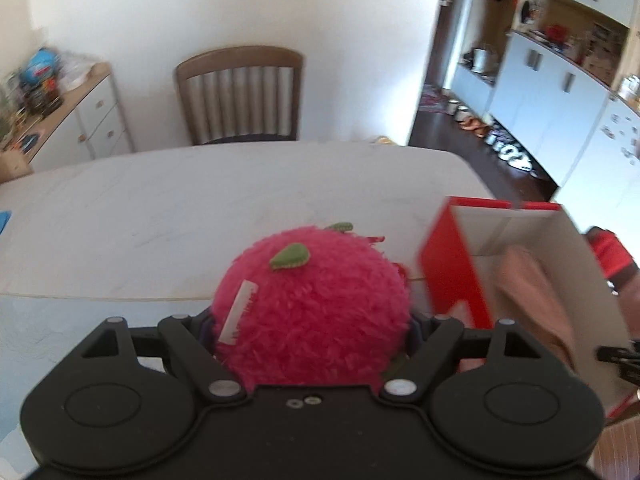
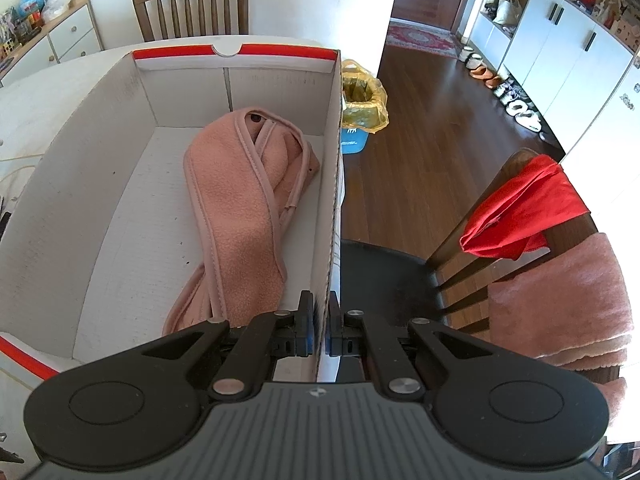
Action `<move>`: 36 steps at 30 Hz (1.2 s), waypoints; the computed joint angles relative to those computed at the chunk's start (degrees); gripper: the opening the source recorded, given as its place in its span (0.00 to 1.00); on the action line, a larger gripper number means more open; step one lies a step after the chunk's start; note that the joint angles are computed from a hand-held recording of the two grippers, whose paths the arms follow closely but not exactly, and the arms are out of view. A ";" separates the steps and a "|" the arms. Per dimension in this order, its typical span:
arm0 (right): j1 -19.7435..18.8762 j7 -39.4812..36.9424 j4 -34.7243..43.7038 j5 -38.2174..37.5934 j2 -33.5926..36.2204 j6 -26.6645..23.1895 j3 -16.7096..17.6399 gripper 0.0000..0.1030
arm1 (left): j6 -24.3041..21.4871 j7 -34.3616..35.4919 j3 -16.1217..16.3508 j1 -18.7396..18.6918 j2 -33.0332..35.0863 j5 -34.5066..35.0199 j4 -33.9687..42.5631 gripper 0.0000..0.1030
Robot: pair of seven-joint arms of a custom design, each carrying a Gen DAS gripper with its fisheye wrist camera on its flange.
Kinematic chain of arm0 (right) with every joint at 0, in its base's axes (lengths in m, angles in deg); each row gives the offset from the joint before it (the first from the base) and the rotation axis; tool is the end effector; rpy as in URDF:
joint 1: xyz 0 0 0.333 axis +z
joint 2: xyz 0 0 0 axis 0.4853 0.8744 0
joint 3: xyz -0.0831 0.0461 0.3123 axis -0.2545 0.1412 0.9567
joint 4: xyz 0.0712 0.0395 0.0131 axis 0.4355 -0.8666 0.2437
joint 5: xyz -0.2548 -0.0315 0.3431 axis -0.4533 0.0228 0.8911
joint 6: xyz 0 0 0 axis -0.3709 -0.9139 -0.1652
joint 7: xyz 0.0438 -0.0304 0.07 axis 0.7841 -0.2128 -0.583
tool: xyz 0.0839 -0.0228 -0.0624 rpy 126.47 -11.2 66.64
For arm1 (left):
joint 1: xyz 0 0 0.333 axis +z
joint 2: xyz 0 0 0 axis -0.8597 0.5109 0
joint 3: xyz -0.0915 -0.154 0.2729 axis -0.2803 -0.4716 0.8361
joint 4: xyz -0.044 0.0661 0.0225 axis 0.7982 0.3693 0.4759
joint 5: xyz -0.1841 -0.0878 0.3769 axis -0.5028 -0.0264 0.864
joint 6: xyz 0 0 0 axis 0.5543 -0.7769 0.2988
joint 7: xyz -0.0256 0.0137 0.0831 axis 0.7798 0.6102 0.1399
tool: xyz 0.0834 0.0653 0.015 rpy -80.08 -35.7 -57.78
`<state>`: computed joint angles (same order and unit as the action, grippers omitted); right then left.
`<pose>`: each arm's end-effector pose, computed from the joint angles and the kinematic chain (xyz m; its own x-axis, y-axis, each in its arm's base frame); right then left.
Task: Organize objects
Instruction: 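Lift the pink strawberry plush with the left gripper toward the box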
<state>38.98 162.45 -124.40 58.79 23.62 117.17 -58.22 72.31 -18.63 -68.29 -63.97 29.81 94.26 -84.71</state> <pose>0.6523 0.0984 0.4755 0.3407 -0.9386 0.0538 -0.8187 -0.3243 -0.4739 0.6027 -0.1436 0.5595 0.1648 -0.9857 0.0348 -0.7617 -0.1496 -0.6304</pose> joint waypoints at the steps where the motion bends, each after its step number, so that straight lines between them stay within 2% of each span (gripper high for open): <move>1: -0.03 -0.08 -0.01 0.15 0.01 -0.11 0.01 0.05 | -0.24 0.20 -0.36 -0.35 0.18 -0.03 0.50 0.78; 12: -0.57 -3.04 -0.52 3.42 -0.55 0.19 0.27 0.05 | -0.95 6.93 -3.30 -4.75 5.53 -5.49 7.57 0.78; 20: -1.16 -5.17 -0.80 6.87 -1.53 0.89 0.45 0.05 | -1.57 8.58 -4.89 -7.17 13.34 -4.59 15.72 0.78; 28: -1.81 -7.46 -0.50 9.93 -1.99 0.10 0.51 0.05 | -5.80 6.26 -4.72 -9.98 22.58 -0.51 26.50 0.78; 36: -2.18 -9.27 -0.55 11.79 -2.17 -0.21 0.53 0.05 | -9.82 7.75 -4.46 -11.60 30.92 -0.34 36.44 0.78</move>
<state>36.80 153.18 -124.95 70.58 21.45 116.97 -57.69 62.50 -10.88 -72.75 -75.57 60.73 93.92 -48.27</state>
